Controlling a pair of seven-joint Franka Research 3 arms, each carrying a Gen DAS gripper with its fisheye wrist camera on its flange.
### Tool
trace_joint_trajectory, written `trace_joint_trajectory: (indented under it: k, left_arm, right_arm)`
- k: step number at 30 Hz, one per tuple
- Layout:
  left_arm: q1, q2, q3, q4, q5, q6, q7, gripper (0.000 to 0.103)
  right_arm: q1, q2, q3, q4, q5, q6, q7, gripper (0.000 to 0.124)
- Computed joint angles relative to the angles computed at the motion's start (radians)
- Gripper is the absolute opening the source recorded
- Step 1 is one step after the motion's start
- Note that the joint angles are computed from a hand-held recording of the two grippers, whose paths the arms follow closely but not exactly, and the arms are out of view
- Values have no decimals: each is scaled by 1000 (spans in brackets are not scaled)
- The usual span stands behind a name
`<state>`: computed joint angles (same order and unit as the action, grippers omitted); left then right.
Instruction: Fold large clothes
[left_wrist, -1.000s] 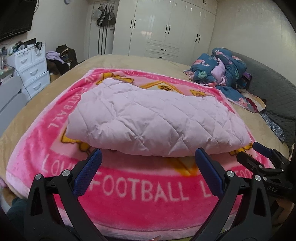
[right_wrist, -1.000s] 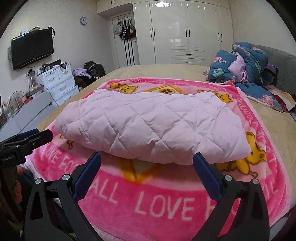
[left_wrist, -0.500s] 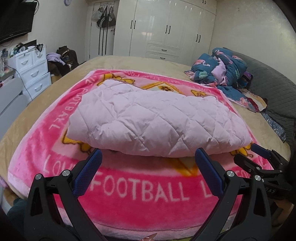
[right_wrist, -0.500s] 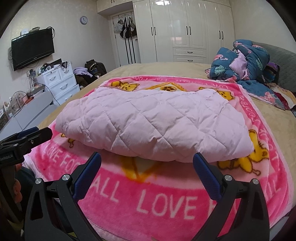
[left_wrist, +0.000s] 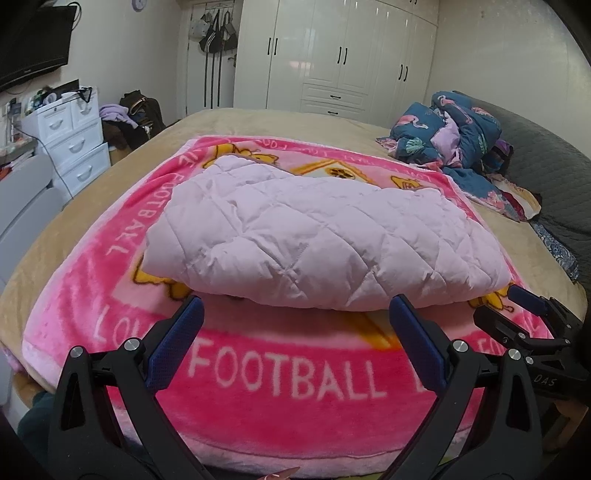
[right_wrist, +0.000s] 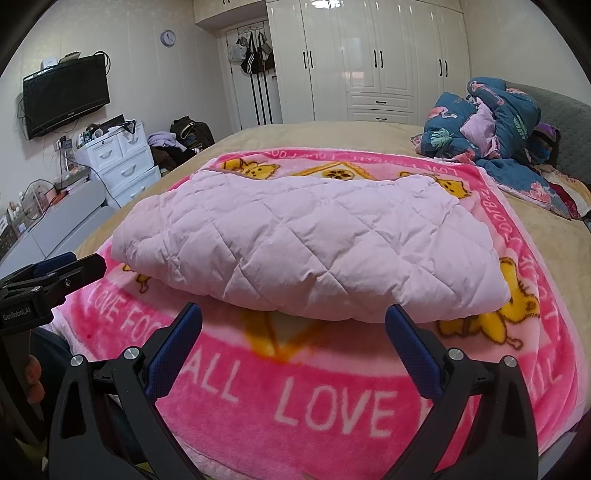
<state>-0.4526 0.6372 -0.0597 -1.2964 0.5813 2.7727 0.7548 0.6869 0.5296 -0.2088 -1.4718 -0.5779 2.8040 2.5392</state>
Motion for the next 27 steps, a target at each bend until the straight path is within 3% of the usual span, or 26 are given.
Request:
trace_joint_trajectory:
  k: [27]
  left_arm:
    - [-4, -9, 8, -3, 26, -18, -31, 94]
  right_arm:
    - [4, 3, -5, 2, 6, 3, -5, 99]
